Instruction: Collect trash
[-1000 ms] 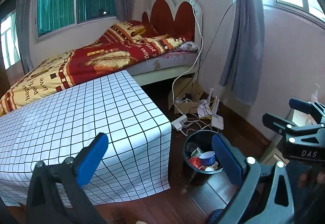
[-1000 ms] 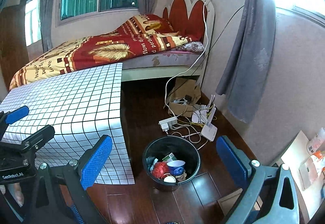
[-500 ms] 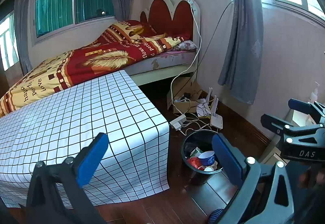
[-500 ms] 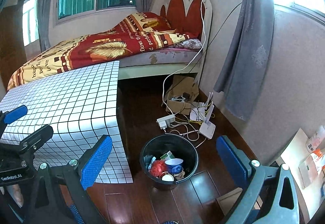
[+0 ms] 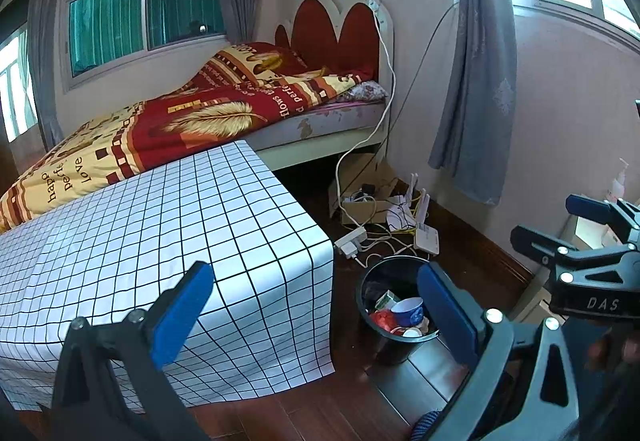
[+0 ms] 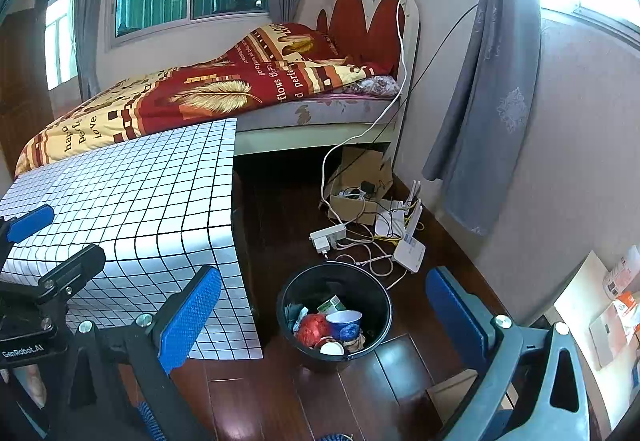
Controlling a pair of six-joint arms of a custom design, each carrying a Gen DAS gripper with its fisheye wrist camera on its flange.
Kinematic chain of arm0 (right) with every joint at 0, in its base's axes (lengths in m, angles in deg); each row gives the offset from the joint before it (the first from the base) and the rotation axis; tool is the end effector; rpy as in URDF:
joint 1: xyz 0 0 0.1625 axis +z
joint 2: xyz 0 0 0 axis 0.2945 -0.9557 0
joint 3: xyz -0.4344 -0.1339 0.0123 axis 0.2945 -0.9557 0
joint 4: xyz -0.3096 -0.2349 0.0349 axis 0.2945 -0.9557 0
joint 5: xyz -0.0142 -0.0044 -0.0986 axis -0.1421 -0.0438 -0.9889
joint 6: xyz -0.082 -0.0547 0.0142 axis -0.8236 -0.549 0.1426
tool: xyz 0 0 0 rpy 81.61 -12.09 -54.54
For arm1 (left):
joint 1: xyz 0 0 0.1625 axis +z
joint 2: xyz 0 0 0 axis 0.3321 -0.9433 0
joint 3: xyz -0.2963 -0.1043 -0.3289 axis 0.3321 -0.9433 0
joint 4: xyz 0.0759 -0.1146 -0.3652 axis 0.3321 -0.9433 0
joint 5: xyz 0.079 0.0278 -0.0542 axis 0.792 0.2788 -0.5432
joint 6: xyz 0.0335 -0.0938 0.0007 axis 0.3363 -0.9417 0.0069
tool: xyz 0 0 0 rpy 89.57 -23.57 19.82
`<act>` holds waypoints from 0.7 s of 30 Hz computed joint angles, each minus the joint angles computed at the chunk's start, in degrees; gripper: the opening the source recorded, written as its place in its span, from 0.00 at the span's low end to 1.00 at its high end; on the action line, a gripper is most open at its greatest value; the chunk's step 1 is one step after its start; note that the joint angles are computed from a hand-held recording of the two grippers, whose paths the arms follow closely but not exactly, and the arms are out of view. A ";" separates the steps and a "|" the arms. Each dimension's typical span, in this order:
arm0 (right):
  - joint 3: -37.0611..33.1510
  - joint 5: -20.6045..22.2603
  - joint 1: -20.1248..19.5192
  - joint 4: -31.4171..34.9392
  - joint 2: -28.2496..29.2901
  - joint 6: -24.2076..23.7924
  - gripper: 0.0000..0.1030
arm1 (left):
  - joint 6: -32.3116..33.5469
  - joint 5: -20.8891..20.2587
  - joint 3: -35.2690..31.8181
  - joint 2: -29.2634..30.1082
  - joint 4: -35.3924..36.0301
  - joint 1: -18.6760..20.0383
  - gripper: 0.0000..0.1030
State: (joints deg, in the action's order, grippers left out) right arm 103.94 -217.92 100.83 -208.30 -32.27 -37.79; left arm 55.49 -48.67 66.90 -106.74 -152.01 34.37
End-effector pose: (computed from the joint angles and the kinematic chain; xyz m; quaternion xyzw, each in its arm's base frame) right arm 0.3418 -0.5322 0.1288 0.1494 -0.8026 0.4287 0.3869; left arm -0.1689 -0.5662 0.2729 0.3053 0.8218 -0.3941 0.2760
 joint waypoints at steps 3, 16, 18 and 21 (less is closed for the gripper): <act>0.03 0.02 0.00 0.09 -0.07 -0.05 1.00 | -0.11 0.05 0.04 -0.09 0.06 0.03 0.99; 0.15 -0.06 0.06 -0.06 0.02 0.07 1.00 | -0.37 -0.07 0.16 -0.31 0.28 0.12 0.99; 0.14 -0.14 0.10 0.27 0.00 0.33 1.00 | -0.35 -0.11 0.13 -0.33 0.43 0.17 0.99; 0.12 -0.22 0.18 0.46 0.01 0.53 1.00 | -0.34 -0.11 0.23 -0.39 0.43 0.17 0.99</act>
